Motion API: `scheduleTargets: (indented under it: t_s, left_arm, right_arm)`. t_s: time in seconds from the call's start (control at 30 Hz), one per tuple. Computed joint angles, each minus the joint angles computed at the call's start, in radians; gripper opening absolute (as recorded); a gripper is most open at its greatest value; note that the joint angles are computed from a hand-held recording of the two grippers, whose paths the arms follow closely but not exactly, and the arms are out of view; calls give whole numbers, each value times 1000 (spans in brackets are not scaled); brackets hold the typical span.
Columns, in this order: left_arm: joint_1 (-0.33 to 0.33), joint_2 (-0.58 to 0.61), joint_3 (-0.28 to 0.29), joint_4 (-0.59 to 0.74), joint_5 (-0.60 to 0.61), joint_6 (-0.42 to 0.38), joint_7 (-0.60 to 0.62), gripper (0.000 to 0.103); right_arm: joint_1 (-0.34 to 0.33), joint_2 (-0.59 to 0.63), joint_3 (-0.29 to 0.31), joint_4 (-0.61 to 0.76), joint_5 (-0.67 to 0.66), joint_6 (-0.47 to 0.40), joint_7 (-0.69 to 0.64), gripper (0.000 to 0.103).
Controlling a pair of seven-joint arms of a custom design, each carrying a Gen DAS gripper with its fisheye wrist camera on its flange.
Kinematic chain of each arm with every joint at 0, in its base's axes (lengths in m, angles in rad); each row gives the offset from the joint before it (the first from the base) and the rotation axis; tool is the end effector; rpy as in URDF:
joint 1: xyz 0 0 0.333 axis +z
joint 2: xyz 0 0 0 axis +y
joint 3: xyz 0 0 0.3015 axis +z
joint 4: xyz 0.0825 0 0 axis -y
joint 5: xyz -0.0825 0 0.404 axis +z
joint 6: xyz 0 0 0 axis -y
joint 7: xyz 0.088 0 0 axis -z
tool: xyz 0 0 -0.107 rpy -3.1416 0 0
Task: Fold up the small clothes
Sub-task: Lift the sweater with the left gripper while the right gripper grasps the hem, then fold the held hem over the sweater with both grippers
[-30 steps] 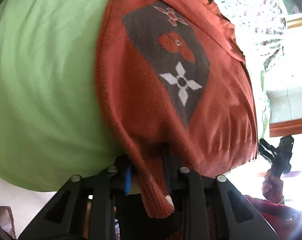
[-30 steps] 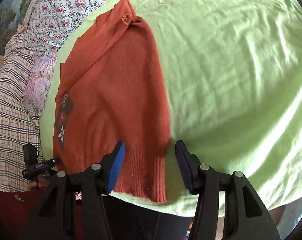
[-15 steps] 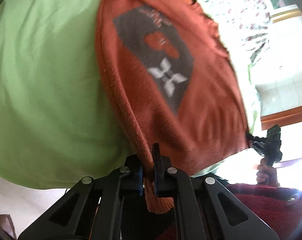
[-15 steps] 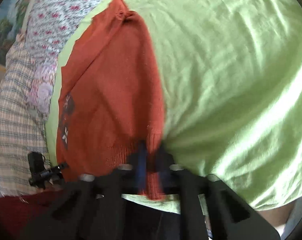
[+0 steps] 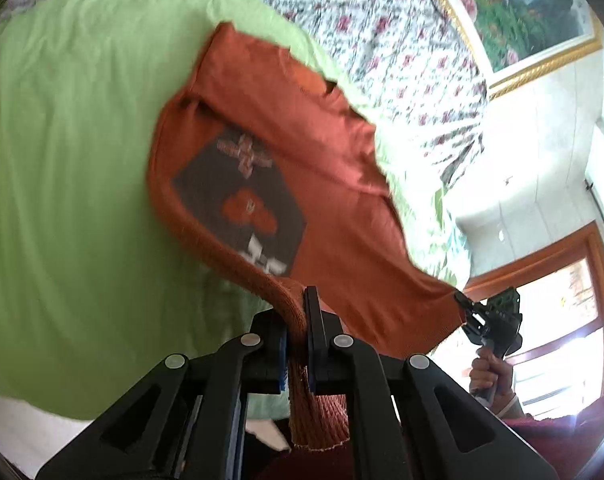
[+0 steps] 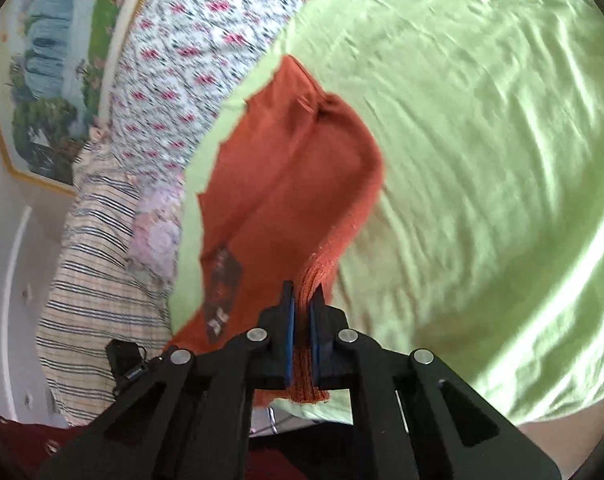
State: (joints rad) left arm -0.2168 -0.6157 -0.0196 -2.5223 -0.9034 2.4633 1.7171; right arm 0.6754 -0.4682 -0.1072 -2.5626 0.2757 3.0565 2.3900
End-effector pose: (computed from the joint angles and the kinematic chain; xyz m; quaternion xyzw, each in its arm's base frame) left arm 0.4210 -0.1010 0.5267 0.6937 -0.5773 0.4210 0.0913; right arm 0.4062 0.2298 0.5148 -0.4414 0.7679 0.0554 0.4608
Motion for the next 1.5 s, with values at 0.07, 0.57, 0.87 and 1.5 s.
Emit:
scheduleTargets:
  t_s: [0.07, 0.57, 0.87, 1.5]
  left_arm:
    - [-2, 34, 7, 36, -21, 33, 12, 5]
    - [95, 474, -32, 481, -15, 165, 6, 5]
    - [194, 762, -90, 777, 129, 126, -137, 5]
    - [291, 902, -197, 864, 207, 77, -264, 52]
  right_arm:
    - [12, 18, -20, 39, -2, 3, -27, 7]
    - [151, 484, -305, 651, 334, -163, -537, 7]
    - [-81, 815, -219, 1061, 453, -371, -603, 7]
    - [-261, 1115, -127, 1434, 126, -572, -264, 30]
